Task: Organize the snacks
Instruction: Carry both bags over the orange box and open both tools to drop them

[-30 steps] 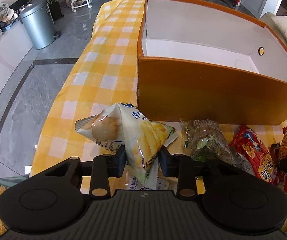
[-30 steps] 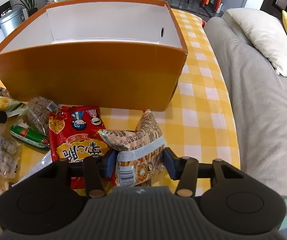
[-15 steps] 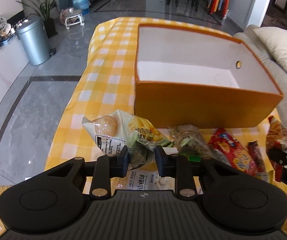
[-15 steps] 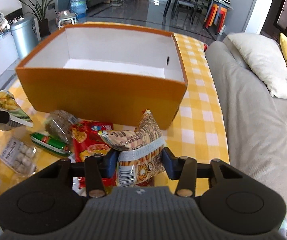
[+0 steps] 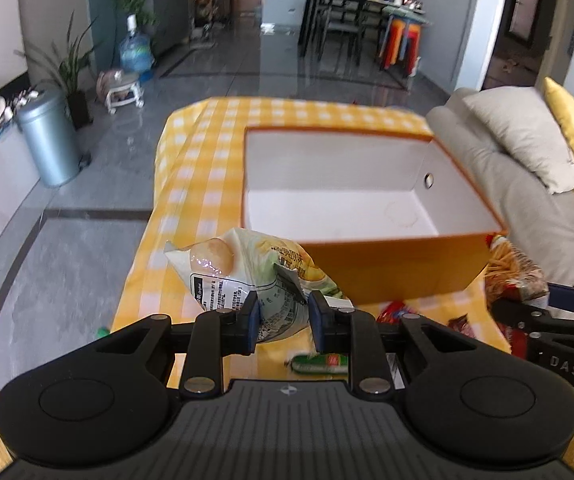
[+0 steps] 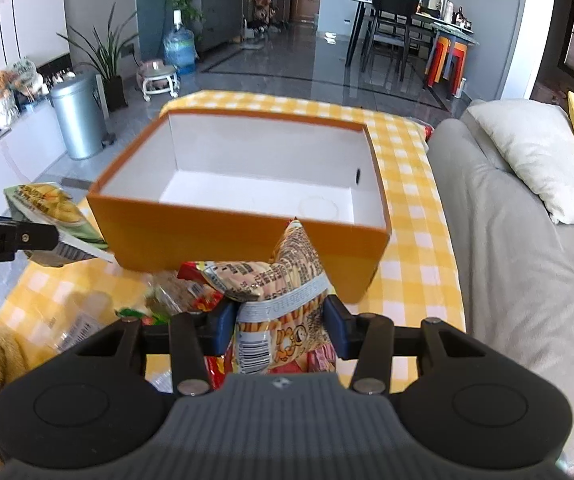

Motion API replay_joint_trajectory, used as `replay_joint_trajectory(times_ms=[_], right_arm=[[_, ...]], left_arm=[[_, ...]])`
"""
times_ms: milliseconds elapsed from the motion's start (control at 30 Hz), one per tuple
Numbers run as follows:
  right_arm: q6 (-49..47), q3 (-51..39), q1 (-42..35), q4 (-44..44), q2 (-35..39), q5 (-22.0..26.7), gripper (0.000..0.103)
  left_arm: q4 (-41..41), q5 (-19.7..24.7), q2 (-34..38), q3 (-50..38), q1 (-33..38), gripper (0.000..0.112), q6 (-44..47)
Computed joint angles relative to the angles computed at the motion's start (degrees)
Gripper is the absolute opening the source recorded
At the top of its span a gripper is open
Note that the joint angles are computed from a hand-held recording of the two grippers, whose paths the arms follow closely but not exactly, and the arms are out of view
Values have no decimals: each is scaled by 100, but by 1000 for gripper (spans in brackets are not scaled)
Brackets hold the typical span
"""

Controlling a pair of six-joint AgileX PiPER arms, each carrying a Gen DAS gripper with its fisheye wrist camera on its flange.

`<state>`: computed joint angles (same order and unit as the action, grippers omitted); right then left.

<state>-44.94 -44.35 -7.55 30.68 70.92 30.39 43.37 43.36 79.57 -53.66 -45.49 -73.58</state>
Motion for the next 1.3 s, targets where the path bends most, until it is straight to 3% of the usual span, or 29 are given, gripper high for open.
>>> replay_joint_trajectory(times_ms=[433,700,833,1067,1300], right_arm=[[-148,-1178,202,353,334,311,45],[377,-2339,469,71,1252,401,44],[752,-2895,660,-277,1839,389,44],[1537,-3955,1111,-1205,2977,537,44],[1873,-5055,1304,-1622,4074,1211,44]], left_arm=[[-414,-455,349,-1142,549,27,1797],[-1675,-498,995,-2052,1175,27,3588],[-2572,-314,1467,-2630,1550,27,4692],[-3197,315,2324,-3485,1880,27,5702],[-3477,974,3172,-4295,2098,27,6363]])
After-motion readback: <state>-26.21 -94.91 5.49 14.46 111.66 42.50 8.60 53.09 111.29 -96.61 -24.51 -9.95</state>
